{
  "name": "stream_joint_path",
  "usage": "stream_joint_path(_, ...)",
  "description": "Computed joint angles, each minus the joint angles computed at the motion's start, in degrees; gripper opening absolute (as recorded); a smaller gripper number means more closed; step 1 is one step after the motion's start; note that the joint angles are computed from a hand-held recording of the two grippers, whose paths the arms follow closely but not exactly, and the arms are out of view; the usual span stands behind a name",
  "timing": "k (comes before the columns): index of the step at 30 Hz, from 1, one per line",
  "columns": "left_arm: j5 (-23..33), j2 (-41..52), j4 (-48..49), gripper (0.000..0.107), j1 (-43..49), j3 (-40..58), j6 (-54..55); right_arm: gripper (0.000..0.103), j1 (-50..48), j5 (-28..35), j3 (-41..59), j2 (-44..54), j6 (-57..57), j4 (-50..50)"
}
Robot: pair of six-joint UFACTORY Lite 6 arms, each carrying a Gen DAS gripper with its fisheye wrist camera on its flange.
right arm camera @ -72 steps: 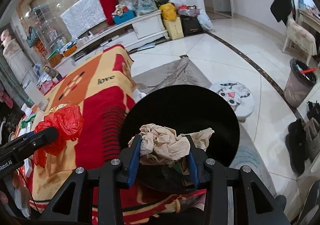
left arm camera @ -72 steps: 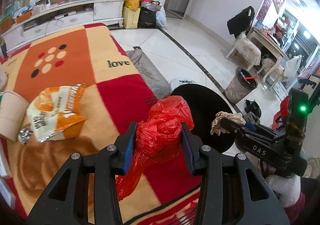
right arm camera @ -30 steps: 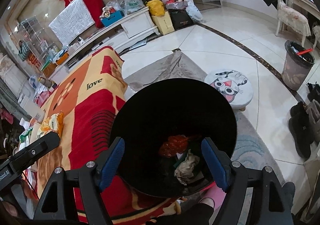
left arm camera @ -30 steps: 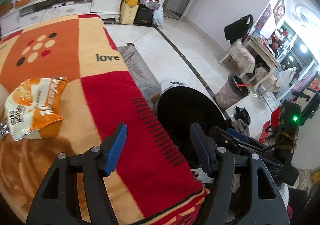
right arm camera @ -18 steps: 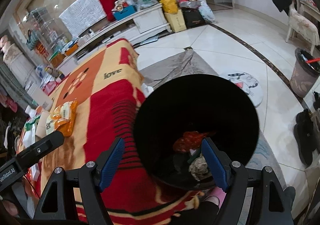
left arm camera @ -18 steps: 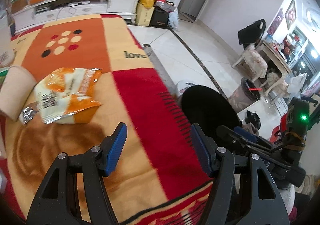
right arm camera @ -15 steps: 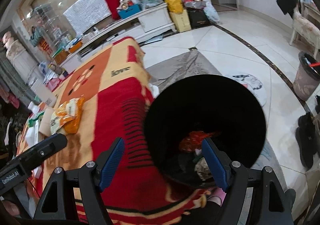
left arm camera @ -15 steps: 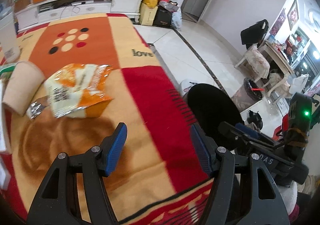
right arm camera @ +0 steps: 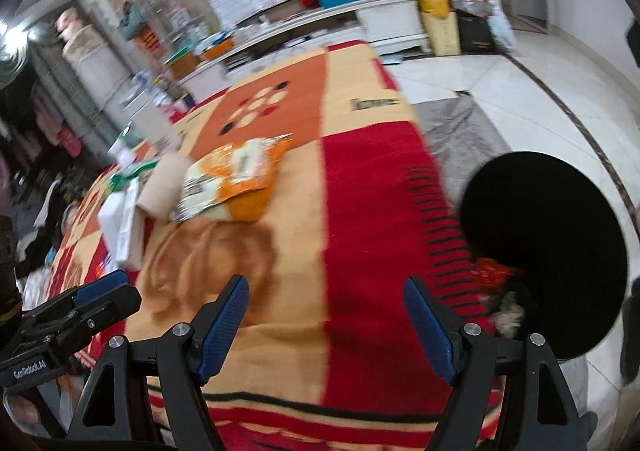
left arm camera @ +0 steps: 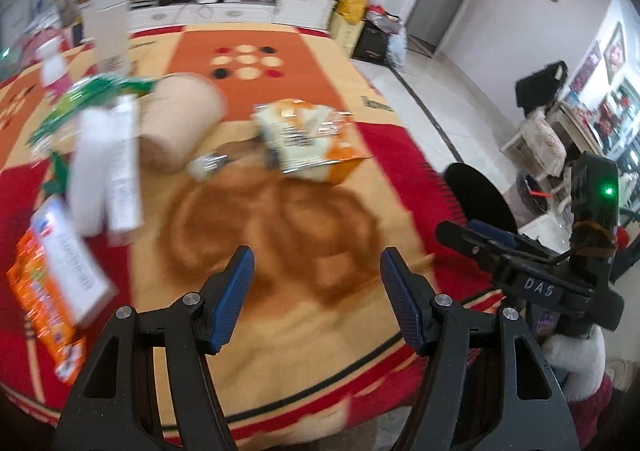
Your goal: Collect trash
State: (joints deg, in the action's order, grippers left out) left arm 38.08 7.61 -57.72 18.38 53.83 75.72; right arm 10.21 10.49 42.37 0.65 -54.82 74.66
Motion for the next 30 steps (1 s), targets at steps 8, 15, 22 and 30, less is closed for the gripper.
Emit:
stream_joint_path(8,1.9,8.9,4.2,0.065,17.4,5.0,2.9,0.077,10.3,-1.1,7.2,6.8,5.1,-2.6)
stream_joint_path(15,9.9,17.7,4.7,0.064,28.5,15.9,3.0,0.077,19.0,-1.1,15.0,13.8,17.2,-14.1)
stream_joint_path(22,20.8,21.7,8.9,0.064,31.8,24.3,0.5,0.077,24.8,-0.1,24.3,21.0,30.4,-27.1)
stream_joint_path(30,29.9,21.9,9.8,0.064,33.0,28.2,-2.5,0.077,26.0,0.7,27.7,23.5,35.1,-31.9)
